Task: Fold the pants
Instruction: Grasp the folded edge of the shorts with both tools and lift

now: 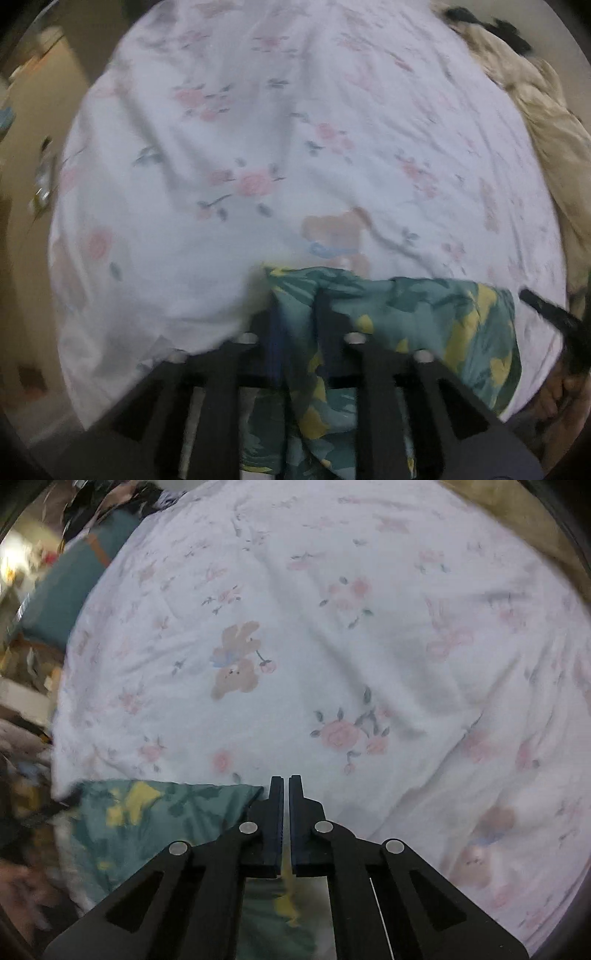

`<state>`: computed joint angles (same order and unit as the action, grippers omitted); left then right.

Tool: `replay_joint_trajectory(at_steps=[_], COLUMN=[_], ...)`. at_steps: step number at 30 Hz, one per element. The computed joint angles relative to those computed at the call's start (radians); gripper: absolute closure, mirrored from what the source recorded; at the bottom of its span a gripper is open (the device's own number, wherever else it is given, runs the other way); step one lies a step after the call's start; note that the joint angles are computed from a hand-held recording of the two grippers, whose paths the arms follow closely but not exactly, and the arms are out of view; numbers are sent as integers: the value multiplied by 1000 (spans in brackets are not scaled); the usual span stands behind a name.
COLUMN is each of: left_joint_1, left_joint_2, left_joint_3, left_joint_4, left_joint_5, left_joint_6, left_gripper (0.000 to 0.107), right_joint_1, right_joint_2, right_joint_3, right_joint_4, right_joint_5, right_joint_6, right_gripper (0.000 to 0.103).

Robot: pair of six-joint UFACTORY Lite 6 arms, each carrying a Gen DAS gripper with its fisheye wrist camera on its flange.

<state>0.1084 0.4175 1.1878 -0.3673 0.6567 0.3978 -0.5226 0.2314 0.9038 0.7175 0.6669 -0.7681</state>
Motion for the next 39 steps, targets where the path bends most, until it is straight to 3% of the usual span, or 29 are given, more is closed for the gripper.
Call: replay_joint_trajectory(at_steps=[2, 4, 5, 7, 8, 10, 14, 16, 19, 23, 25, 26, 27, 28, 29, 31, 34, 37, 38, 39], left_joint_1=[-21, -39, -43, -67, -82, -129, -169, -141, -123, -5, 7, 14, 18, 24, 27, 35, 32, 13, 8, 1], left_joint_2=[-89, -215, -281, -356, -359, -353, -269, -280, -333, -311, -296, -286, -270, -265, -220, -111, 10, 50, 49, 54], left_joint_3=[-62, -153, -206, -269, -287, -337, -375, -385, -392, -265, -219, -203, -188, -188, -158, -88, -3, 10, 10, 21], left_joint_4=[110, 126, 71, -120, -199, -236, -19, 48, 210, 84, 130, 168, 212, 220, 206, 133, 14, -22, -50, -74], left_joint_5=[-66, -138, -162, -117, -57, -58, -86, -76, -96, -4, -48, -81, -124, -152, -166, -143, -70, -45, -41, -15], left_joint_6=[-92, -68, 5, 214, 311, 381, 198, 162, 26, 114, 62, 19, -31, -40, -27, 38, 130, 184, 229, 271], left_gripper=[62, 62, 62, 62, 62, 62, 62, 64, 64, 60, 46, 32, 27, 27, 27, 27, 35, 58, 76, 97], right_joint_1=[-25, -15, -7, 43, 96, 254, 450, 425, 308, 134, 58, 30, 5, -5, -13, 1, 71, 106, 114, 119], right_joint_2=[-43, -139, -163, -213, -248, -301, -247, -231, -269, -262, -244, -217, -173, -127, -80, 19, 114, 150, 153, 162], right_joint_3=[-17, -61, -69, -107, -140, -203, -268, -305, -298, -203, -145, -111, -73, -42, -11, 40, 80, 95, 91, 91], right_joint_4=[30, 91, 116, 171, 181, 143, -76, -213, -281, -186, -110, -92, -65, -42, -19, 31, 44, 6, -5, -1], right_joint_5=[22, 56, 107, 201, 192, 110, -42, -93, -36, 90, 120, 125, 133, 133, 134, 129, 101, 60, 47, 35], right_joint_6=[-31, -119, -153, -222, -237, -208, -42, 74, 99, -16, -76, -80, -82, -81, -79, -84, -71, -78, -81, -95], right_gripper=[100, 96, 96, 96, 96, 96, 97, 102, 102, 100, 95, 92, 77, 53, 44, 42, 42, 44, 46, 54])
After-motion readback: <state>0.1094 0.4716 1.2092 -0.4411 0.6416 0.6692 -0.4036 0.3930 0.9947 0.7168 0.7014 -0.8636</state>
